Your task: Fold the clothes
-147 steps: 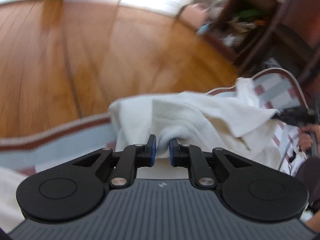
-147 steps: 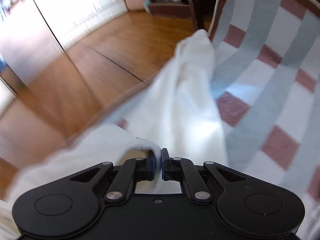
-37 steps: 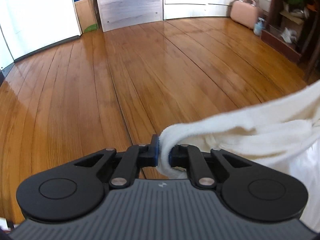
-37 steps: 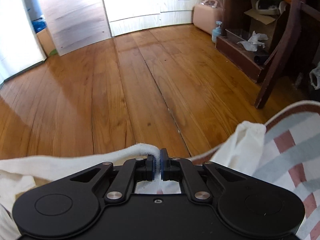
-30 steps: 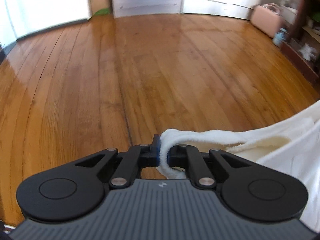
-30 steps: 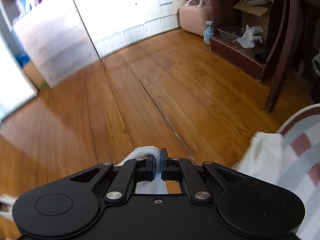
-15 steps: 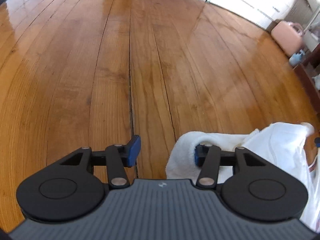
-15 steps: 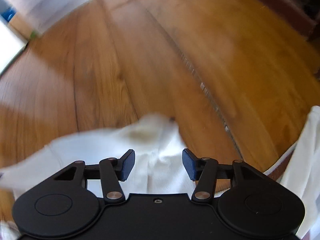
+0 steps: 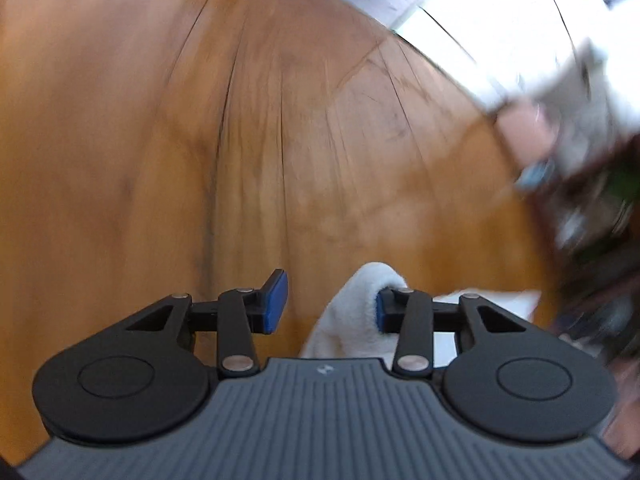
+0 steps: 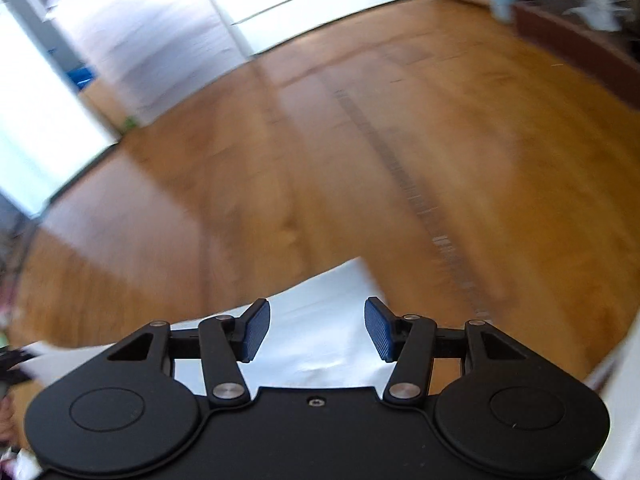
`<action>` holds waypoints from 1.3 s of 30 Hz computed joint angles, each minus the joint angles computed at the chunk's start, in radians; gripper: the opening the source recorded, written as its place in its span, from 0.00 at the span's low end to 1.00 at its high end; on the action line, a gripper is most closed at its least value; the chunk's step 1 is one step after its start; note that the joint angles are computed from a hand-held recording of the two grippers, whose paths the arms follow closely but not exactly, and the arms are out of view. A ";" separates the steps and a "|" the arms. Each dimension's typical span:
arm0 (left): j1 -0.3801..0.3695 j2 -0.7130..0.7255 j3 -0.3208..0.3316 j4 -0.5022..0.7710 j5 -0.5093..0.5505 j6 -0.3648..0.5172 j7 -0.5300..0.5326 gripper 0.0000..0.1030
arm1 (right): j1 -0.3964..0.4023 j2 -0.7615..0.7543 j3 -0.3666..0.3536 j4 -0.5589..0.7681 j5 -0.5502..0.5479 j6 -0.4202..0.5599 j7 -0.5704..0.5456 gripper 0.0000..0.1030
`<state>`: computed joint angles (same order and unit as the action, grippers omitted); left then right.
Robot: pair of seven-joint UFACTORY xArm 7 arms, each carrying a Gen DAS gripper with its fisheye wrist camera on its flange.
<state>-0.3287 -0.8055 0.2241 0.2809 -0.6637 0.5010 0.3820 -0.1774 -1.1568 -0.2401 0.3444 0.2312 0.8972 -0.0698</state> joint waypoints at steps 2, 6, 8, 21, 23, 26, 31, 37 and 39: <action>-0.027 -0.086 0.033 -0.020 -0.015 -0.026 0.070 0.42 | -0.006 -0.009 0.033 -0.027 -0.014 -0.017 0.007 0.56; -0.104 -0.242 0.212 -0.041 -0.172 -0.075 0.116 0.81 | -0.024 0.029 0.085 -0.050 -0.052 -0.067 0.053 0.56; -0.071 -0.156 0.237 0.016 -0.132 0.069 0.057 0.77 | -0.040 0.026 0.111 -0.077 -0.084 -0.105 0.069 0.56; 0.008 -0.019 -0.213 -0.155 0.230 -0.130 -0.012 0.78 | -0.083 0.165 0.288 -0.149 -0.221 -0.340 0.143 0.58; -0.025 0.011 -0.188 -0.151 0.220 -0.165 -0.051 0.78 | -0.110 0.178 0.375 -0.145 -0.319 -0.356 0.198 0.59; -0.119 0.087 -0.083 -0.136 0.181 -0.244 -0.053 0.80 | -0.038 0.223 0.317 -0.118 -0.342 -0.326 0.157 0.59; -0.160 0.122 -0.080 -0.143 0.181 -0.343 -0.147 0.03 | -0.046 0.128 0.330 -0.186 -0.404 -0.431 0.198 0.05; -0.067 -0.033 -0.203 -0.185 0.279 -0.363 -0.292 0.06 | -0.134 0.010 0.392 -0.234 -0.484 -0.549 0.226 0.04; -0.014 -0.028 -0.299 -0.186 0.335 -0.387 -0.345 0.07 | -0.134 0.023 0.385 -0.221 -0.492 -0.540 0.215 0.04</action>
<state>-0.3426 -0.8334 -0.0753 0.0949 -0.3291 0.1140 0.0367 -0.3117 -1.1341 0.1452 0.1231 -0.2605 0.3572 0.1450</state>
